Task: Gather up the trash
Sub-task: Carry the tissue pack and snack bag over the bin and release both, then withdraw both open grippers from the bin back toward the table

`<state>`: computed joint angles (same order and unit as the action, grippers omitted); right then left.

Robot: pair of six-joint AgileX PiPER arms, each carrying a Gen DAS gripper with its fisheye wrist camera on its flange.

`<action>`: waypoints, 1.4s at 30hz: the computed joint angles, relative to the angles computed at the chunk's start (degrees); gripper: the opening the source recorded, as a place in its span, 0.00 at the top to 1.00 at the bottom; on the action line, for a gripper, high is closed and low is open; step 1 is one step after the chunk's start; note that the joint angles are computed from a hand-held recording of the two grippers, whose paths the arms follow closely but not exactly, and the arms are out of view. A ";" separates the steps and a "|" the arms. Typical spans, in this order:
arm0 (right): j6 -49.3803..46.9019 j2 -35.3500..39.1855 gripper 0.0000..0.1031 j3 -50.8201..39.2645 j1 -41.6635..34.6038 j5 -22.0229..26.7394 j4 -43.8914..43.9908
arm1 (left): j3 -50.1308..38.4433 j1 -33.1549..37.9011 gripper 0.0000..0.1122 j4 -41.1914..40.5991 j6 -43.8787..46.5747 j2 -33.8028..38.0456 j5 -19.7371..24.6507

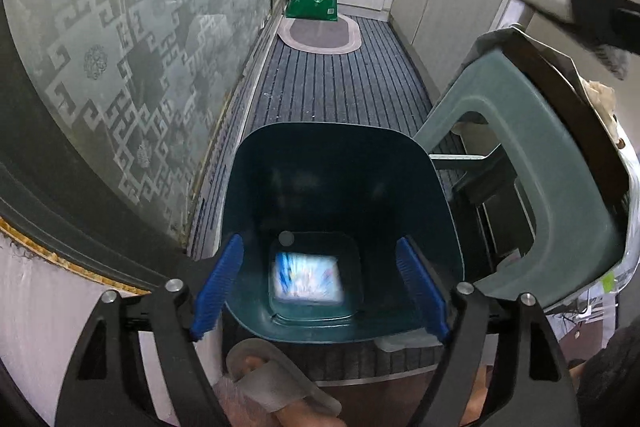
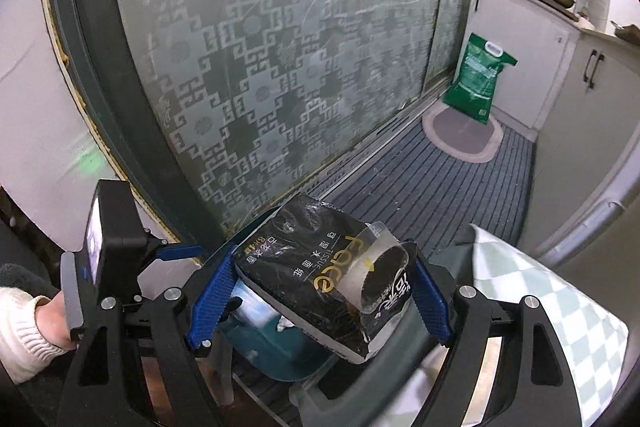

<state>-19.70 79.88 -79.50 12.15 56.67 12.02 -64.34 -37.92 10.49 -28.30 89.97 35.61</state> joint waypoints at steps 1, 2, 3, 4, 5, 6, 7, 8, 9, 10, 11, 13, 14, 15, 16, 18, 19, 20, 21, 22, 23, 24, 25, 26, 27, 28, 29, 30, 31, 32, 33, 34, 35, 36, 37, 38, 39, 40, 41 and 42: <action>0.50 0.45 0.21 -0.03 0.45 -0.11 -0.42 | 0.36 0.32 0.30 -0.39 0.57 -0.35 -0.26; 1.41 1.06 0.21 -0.12 1.10 -0.20 -1.14 | 0.76 1.10 0.31 -1.57 2.04 -0.82 -0.82; 2.42 1.63 0.21 -0.19 1.71 -0.34 -1.97 | 1.30 1.39 0.32 -2.08 2.58 -1.52 -1.09; 2.42 1.63 0.21 -0.19 1.71 -0.34 -1.97 | 2.02 1.92 0.33 -2.90 3.47 -2.43 -1.43; 3.26 2.40 0.21 -0.57 2.21 -0.47 -2.59 | 2.36 2.13 0.35 -3.20 3.73 -2.97 -1.50; 4.35 3.12 0.21 -0.82 2.68 -0.48 -3.31 | 2.30 2.55 0.36 -3.60 4.15 -3.20 -1.45; 4.87 3.53 0.21 -0.87 2.87 -0.57 -3.63 | 2.94 3.11 0.36 -4.32 4.86 -4.16 -1.54; 6.10 4.17 0.21 -0.96 3.37 -0.69 -4.50 | 3.10 3.63 0.38 -5.16 5.76 -4.70 -1.53; 6.87 4.69 0.21 -1.10 3.67 -0.75 -4.99 | 3.44 3.95 0.40 -5.44 5.99 -5.38 -1.61; 7.52 5.29 0.21 -1.31 3.85 -0.71 -5.25 | 4.07 4.40 0.40 -5.63 6.09 -6.39 -1.80; 8.29 5.97 0.21 -1.50 4.02 -0.68 -5.50 | 4.51 4.85 0.42 -6.09 6.44 -7.27 -1.82; 9.58 7.23 0.21 -1.87 4.55 -0.82 -6.15 | 5.07 5.26 0.45 -6.71 6.78 -8.80 -1.59; 10.36 7.92 0.21 -1.95 5.09 -1.01 -6.77 | 5.47 5.59 0.47 -7.00 6.99 -9.71 -1.60; 10.99 8.63 0.21 -2.02 5.70 -1.20 -7.30 | 5.74 6.01 0.48 -7.53 7.55 -10.42 -1.57; 11.40 9.22 0.21 -2.09 6.13 -1.38 -7.60 | 6.01 6.28 0.49 -8.07 8.08 -11.31 -1.48; 12.36 10.58 0.21 -2.02 7.39 -1.75 -8.77 | 6.19 6.20 0.55 -8.14 8.37 -12.27 -1.34; 12.58 11.13 0.21 -2.07 7.78 -1.75 -9.14 | 6.39 6.24 0.56 -8.59 8.99 -13.18 -1.29; 13.10 11.97 0.21 -2.04 8.40 -1.79 -9.67 | 6.39 6.17 0.59 -8.65 9.14 -13.54 -1.30; 13.51 12.52 0.21 -2.03 8.79 -1.84 -10.15 | 6.52 6.17 0.59 -8.62 9.26 -14.13 -1.24; 13.91 13.10 0.21 -1.98 9.17 -1.95 -10.66 | 6.64 6.11 0.60 -8.38 9.13 -14.95 -1.15; 14.21 13.52 0.20 -1.95 9.48 -2.06 -10.99 | 6.70 6.38 0.62 -8.71 9.56 -15.44 -1.13; 14.53 14.03 0.20 -1.95 9.82 -2.20 -11.42 | 6.71 6.54 0.62 -9.01 9.78 -16.00 -1.04; 15.16 14.58 0.20 -1.94 10.43 -2.35 -12.54 | 6.66 6.69 0.62 -9.35 10.02 -16.71 -0.89; 15.78 14.82 0.18 -1.81 10.96 -2.61 -13.79 | 7.01 6.81 0.63 -9.62 10.29 -17.23 -1.14; 17.00 15.13 0.17 -1.66 11.80 -2.88 -15.83 | 6.99 6.83 0.63 -9.76 10.41 -17.77 -1.08; 17.88 15.47 0.14 -1.72 12.33 -2.85 -17.01 | 6.94 6.75 0.63 -9.63 10.33 -18.40 -1.01; 18.89 15.87 0.14 -1.86 12.76 -2.69 -18.19 | 6.82 6.73 0.63 -9.60 10.35 -18.71 -0.99; 19.46 16.08 0.13 -1.91 12.92 -2.70 -18.66 | 6.69 6.76 0.62 -9.62 10.38 -19.10 -0.92; 19.56 16.28 0.13 -2.02 12.92 -2.65 -18.66 | 6.56 6.80 0.62 -9.81 10.46 -19.58 -0.80; 19.54 16.37 0.13 -2.11 12.91 -2.61 -18.51 | 6.43 6.65 0.62 -9.71 10.24 -19.99 -0.53; 19.59 16.42 0.13 -2.12 12.98 -2.64 -18.55 | 6.44 6.40 0.62 -9.19 9.72 -20.49 -0.42; 19.60 16.43 0.13 -2.14 13.08 -2.62 -18.54 | 6.21 6.43 0.62 -8.90 9.58 -20.44 -0.50; 19.45 16.45 0.14 -2.17 13.17 -2.55 -18.32 | 6.07 6.23 0.62 -8.58 9.29 -20.82 -0.34; 19.52 16.45 0.14 -2.16 13.35 -2.50 -18.33 | 5.88 6.27 0.62 -8.90 9.57 -21.04 -0.30; 19.63 16.50 0.14 -2.17 13.57 -2.43 -18.43 | 5.59 5.95 0.62 -8.71 9.23 -21.07 -0.34; 19.51 16.46 0.17 -2.16 13.76 -2.30 -18.28 | 4.96 5.21 0.62 -7.86 8.18 -21.13 -0.12; 19.19 16.34 0.20 -2.12 13.85 -2.21 -17.80 | 4.57 4.59 0.62 -7.08 7.31 -21.30 -0.04; 18.79 16.20 0.24 -2.13 13.83 -2.01 -17.15 | 4.39 4.26 0.62 -6.60 6.85 -21.46 -0.12; 18.35 16.03 0.28 -2.10 13.75 -1.85 -16.61 | 3.94 3.62 0.62 -5.71 5.98 -21.61 -0.09; 17.84 15.69 0.30 -1.98 13.70 -1.72 -15.92 | 3.60 3.05 0.62 -4.88 5.20 -21.87 -0.04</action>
<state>-1.86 95.57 -81.48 25.85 54.95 -3.90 -60.74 -34.87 5.61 -23.10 68.10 35.58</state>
